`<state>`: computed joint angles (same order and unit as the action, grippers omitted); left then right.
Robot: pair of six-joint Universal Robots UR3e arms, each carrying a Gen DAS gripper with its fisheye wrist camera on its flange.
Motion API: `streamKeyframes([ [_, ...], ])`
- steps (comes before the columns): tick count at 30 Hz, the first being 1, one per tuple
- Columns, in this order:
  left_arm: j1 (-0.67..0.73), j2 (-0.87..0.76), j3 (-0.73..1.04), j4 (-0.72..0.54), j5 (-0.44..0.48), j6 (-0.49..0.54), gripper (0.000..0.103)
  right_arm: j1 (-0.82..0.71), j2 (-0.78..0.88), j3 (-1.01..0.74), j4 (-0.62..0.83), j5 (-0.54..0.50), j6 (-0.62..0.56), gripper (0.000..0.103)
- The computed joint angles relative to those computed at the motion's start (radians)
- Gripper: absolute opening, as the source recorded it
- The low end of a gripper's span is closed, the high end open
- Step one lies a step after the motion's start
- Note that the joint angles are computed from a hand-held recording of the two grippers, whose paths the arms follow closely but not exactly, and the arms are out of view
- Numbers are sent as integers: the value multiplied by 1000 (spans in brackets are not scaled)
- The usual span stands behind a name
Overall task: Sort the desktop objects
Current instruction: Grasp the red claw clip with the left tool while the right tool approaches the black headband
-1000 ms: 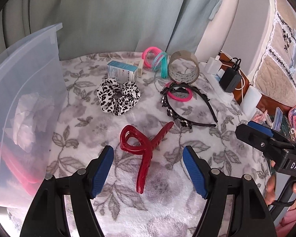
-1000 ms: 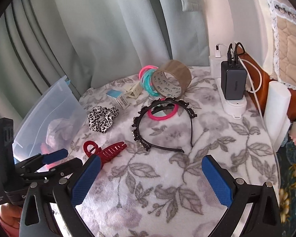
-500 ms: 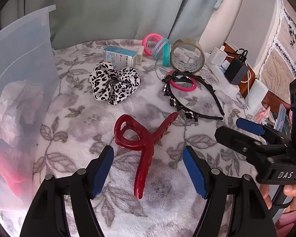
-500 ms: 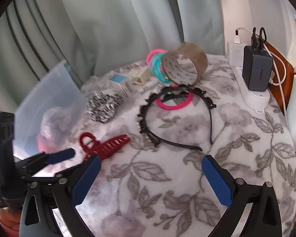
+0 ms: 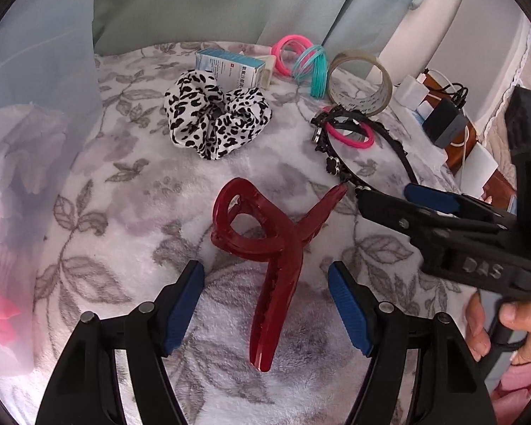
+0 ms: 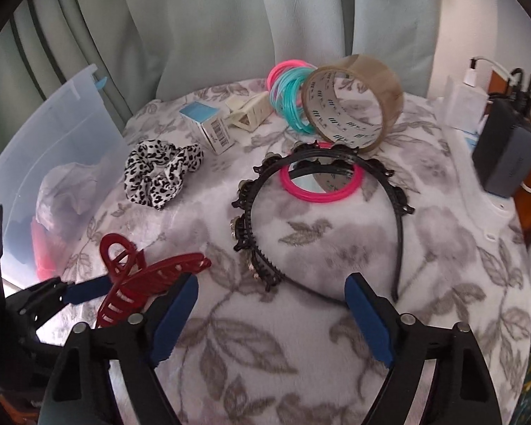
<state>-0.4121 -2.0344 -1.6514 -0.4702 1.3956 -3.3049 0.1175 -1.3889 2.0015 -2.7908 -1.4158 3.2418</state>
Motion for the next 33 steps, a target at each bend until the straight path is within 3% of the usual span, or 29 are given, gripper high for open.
streamKeyframes([
  [4,28,8,-31,31,-51,-7,73,-12,35,-18,-1,13,-20,78],
  [9,11,0,-16,28,-26,19,72,-2,55,-35,-10,-7,-55,74],
  [14,6,-4,-13,37,-11,30,41,32,97,-78,-12,-59,-98,71],
  [16,1,-5,-13,38,2,32,34,57,115,-97,-15,-100,-108,69],
  [23,-7,5,-24,37,15,33,24,44,85,-39,-62,-108,-108,51],
  [25,-5,18,-39,36,13,30,23,39,69,-20,-68,-111,-100,37],
  [30,-9,60,-83,39,8,22,23,-3,10,51,-80,-37,-71,30],
  [33,-13,87,-108,47,7,18,23,-70,-34,117,-96,109,-34,23],
])
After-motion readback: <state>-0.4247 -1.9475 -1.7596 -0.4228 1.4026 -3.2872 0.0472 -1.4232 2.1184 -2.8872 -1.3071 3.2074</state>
